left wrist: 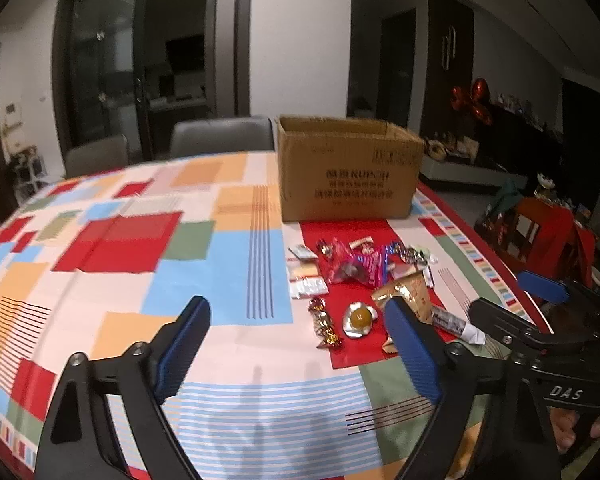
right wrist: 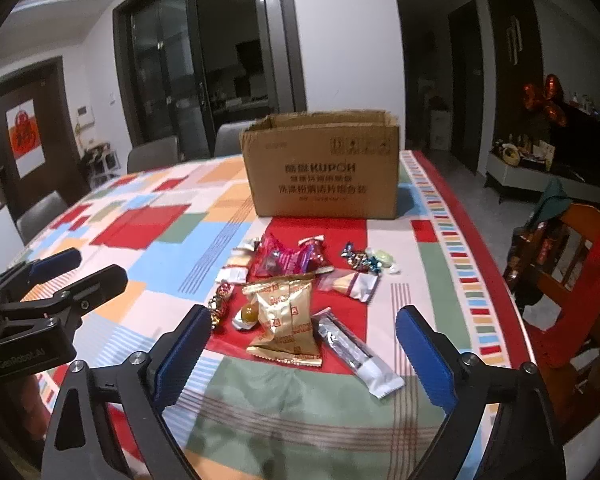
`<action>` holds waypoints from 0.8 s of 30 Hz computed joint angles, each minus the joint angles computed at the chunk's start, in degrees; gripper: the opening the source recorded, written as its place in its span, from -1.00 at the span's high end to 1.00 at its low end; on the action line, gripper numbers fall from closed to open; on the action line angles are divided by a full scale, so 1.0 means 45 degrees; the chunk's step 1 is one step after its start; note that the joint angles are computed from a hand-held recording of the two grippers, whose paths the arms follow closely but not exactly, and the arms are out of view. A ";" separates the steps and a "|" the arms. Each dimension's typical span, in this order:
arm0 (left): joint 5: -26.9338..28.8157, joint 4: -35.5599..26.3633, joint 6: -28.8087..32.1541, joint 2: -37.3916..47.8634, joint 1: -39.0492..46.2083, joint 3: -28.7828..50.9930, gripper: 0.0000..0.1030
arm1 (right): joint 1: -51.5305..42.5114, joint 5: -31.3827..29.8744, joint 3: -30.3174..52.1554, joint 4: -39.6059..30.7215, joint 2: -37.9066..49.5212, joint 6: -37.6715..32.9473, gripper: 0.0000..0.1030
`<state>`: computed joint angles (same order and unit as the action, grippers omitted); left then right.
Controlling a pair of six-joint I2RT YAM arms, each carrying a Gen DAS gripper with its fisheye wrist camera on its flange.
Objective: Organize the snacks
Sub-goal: 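Grasp gold candies with left tool while right tool grasps gold biscuit packet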
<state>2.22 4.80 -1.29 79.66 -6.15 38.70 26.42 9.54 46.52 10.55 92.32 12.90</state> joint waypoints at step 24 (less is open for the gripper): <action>0.2805 -0.2240 -0.0122 0.6308 0.0408 0.4779 0.16 | -0.0725 -0.2530 0.3828 -0.1926 0.4292 -0.0132 -0.26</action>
<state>14.84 -5.28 -1.84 108.04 -4.32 60.21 23.16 -1.85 63.75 1.88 111.63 12.31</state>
